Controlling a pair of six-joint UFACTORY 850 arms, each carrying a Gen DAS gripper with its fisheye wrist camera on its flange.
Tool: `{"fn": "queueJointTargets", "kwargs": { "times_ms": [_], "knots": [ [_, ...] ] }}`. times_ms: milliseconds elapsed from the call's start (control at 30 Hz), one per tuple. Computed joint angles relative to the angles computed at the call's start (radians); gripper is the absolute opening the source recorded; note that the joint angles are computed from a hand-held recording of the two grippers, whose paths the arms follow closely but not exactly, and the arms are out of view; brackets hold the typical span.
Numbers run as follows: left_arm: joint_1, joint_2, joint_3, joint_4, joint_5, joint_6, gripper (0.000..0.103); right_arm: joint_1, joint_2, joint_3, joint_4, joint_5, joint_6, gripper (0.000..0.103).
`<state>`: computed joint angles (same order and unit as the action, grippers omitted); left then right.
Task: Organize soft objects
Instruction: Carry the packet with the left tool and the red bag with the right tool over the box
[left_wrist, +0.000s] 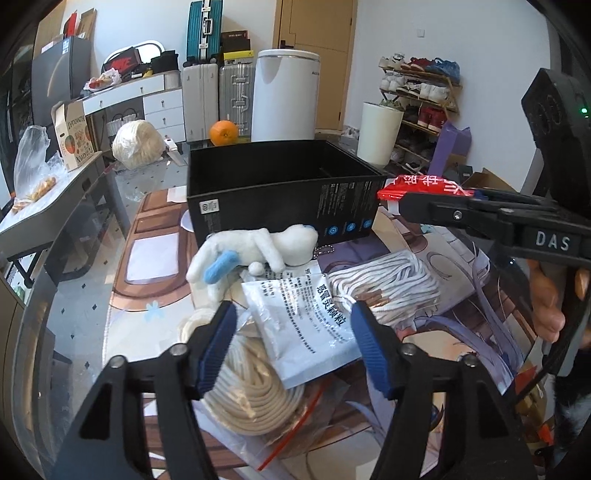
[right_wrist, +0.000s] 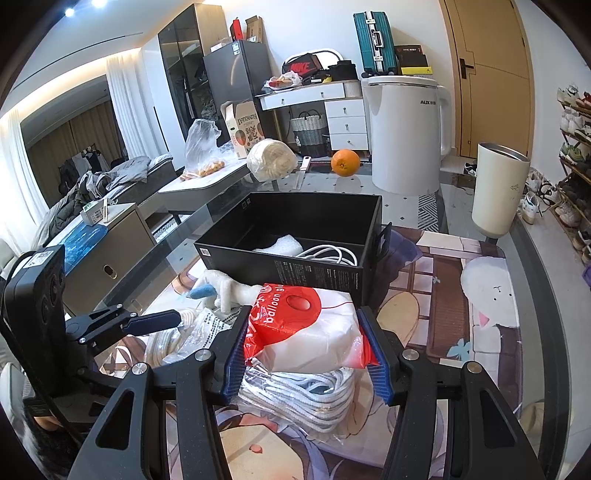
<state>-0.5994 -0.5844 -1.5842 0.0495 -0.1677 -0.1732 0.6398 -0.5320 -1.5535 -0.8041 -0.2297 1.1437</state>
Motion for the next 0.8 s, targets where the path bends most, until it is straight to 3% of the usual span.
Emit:
{"fn": "queueJointTargets", "kwargs": {
  "times_ms": [67,300,467,633,800],
  "knots": [
    [-0.004,-0.014,-0.018,0.037,-0.012,-0.041,0.075,0.000,0.001,0.001,-0.006,-0.001,0.005,0.056],
    [-0.024,-0.069,-0.087,0.181,-0.078,-0.152,0.073,-0.004,0.000,0.000,-0.005,-0.002,0.003,0.056],
    [-0.027,-0.073,-0.087,0.250,-0.085,-0.205,0.053,-0.002,0.002,0.003,-0.007,0.000,0.005,0.056],
    [-0.024,-0.055,-0.055,0.214,-0.046,-0.154,0.044,-0.002,0.003,0.006,-0.017,0.001,0.015,0.056],
    [-0.015,-0.026,-0.017,0.151,-0.005,-0.099,0.042,-0.004,0.004,0.009,-0.033,0.005,0.028,0.056]
  ]
}}
